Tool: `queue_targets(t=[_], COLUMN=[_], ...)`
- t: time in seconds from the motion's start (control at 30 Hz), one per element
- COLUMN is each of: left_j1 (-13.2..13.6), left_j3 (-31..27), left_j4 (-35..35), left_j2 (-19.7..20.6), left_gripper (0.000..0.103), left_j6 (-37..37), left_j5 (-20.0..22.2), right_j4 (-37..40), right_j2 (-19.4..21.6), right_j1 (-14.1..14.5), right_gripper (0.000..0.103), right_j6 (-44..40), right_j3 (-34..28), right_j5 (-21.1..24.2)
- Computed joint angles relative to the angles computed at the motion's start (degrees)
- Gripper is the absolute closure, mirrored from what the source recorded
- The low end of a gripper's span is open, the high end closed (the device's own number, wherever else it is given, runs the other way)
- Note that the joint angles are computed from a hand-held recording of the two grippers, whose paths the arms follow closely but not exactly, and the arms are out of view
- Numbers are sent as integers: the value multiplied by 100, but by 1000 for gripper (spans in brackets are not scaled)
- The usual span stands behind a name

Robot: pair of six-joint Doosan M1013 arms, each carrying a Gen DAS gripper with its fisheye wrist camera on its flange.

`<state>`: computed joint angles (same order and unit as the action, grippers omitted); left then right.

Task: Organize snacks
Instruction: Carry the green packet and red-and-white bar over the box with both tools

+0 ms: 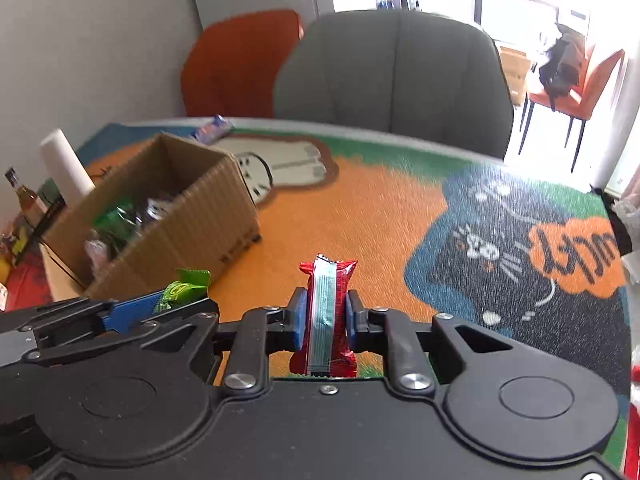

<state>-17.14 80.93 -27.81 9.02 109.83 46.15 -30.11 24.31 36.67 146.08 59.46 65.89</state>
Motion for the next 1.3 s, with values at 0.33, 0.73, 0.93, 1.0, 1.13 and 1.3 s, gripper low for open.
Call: queue_targets(t=[0.33, 0.73, 0.93, 1.0, 1.13, 1.3], left_j1=[348, 762, 880, 902, 918, 943], left_j3=[-264, -674, -817, -833, -781, -774], left_j4=[-130, 17, 38, -60, -163, 68], left_j2=[-17, 182, 341, 387, 426, 461], left_gripper=[76, 76, 75, 75, 67, 56], left_j6=[429, 587, 430, 430, 473, 310], left_j5=[89, 368, 519, 563, 490, 383], right_j4=[-441, -315, -281, -230, -110, 50], right_j2=[107, 402, 640, 718, 889, 1120], right_j1=[145, 220, 244, 240, 231, 196], right_gripper=[85, 85, 85, 85, 85, 85], right_j6=[185, 66, -109, -187, -334, -533], right_j3=[-404, -915, -1292, -1408, -1656, -1990], right_j5=[-102, -192, -170, -186, -174, -98])
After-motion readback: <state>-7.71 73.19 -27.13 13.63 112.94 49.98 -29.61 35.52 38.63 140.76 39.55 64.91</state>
